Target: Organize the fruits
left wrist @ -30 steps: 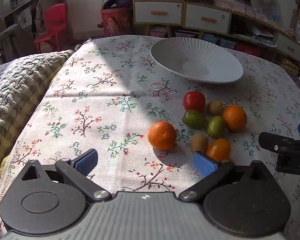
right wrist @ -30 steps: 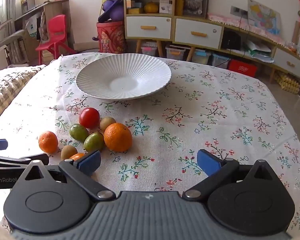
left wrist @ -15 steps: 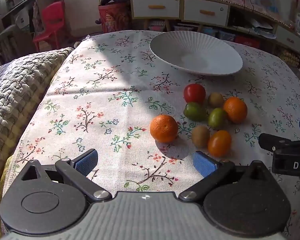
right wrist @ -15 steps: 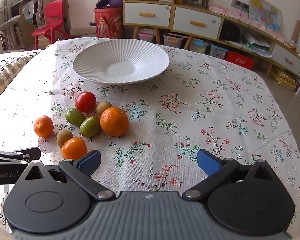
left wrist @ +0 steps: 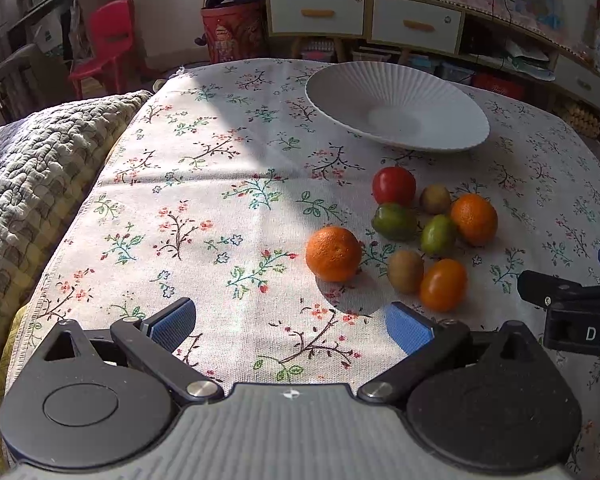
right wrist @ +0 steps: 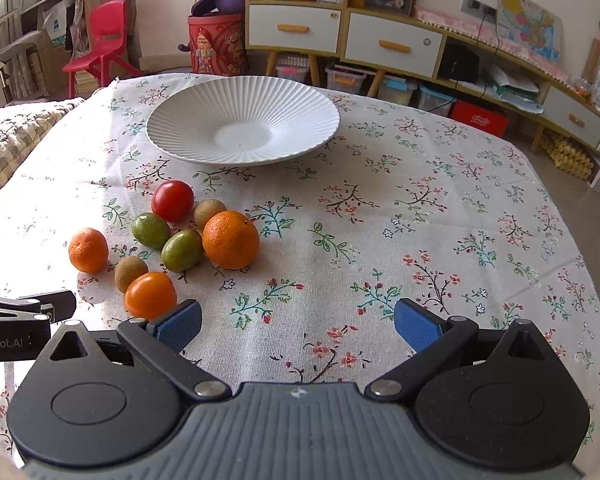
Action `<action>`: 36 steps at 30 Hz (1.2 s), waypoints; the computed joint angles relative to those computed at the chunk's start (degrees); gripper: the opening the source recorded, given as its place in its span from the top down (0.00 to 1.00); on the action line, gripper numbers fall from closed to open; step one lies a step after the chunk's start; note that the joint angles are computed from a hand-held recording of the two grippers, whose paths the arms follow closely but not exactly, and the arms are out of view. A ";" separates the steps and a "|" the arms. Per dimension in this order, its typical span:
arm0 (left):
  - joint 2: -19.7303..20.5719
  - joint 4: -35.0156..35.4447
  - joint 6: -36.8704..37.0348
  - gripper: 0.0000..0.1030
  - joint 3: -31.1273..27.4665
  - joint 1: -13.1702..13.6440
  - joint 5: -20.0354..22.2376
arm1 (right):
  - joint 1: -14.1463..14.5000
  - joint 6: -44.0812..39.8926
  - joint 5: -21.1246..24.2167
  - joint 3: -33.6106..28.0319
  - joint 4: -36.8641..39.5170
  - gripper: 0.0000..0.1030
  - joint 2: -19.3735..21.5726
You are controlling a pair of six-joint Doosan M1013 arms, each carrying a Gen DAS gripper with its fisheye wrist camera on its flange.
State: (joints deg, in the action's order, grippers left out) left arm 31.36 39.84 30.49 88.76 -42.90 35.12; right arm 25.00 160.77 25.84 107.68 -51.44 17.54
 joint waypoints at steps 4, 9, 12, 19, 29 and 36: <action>-0.06 -0.31 0.32 0.12 0.08 -0.02 -0.12 | 0.11 0.40 0.32 0.02 -0.58 0.00 0.02; -0.10 -0.63 0.73 0.12 0.15 -0.04 -0.29 | 0.17 0.46 0.66 -0.06 -0.73 0.00 0.13; -0.10 -0.91 1.11 0.12 0.15 -0.01 -0.36 | 0.29 0.67 0.94 -0.08 -1.13 0.00 0.23; -0.16 -1.20 1.31 0.12 0.26 0.06 -0.56 | 0.29 0.87 0.90 0.02 -1.32 0.00 0.11; -0.54 -3.34 3.38 0.12 0.25 0.31 -1.27 | 0.13 1.15 -0.39 0.10 -0.53 0.00 -0.27; -0.68 -3.37 3.65 0.12 0.46 0.21 -1.61 | 0.11 1.93 -0.09 0.02 -0.97 0.00 -0.02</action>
State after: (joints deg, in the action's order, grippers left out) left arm 30.68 36.47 34.15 89.21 -42.69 33.51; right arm 25.11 162.70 25.75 107.70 -52.41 17.52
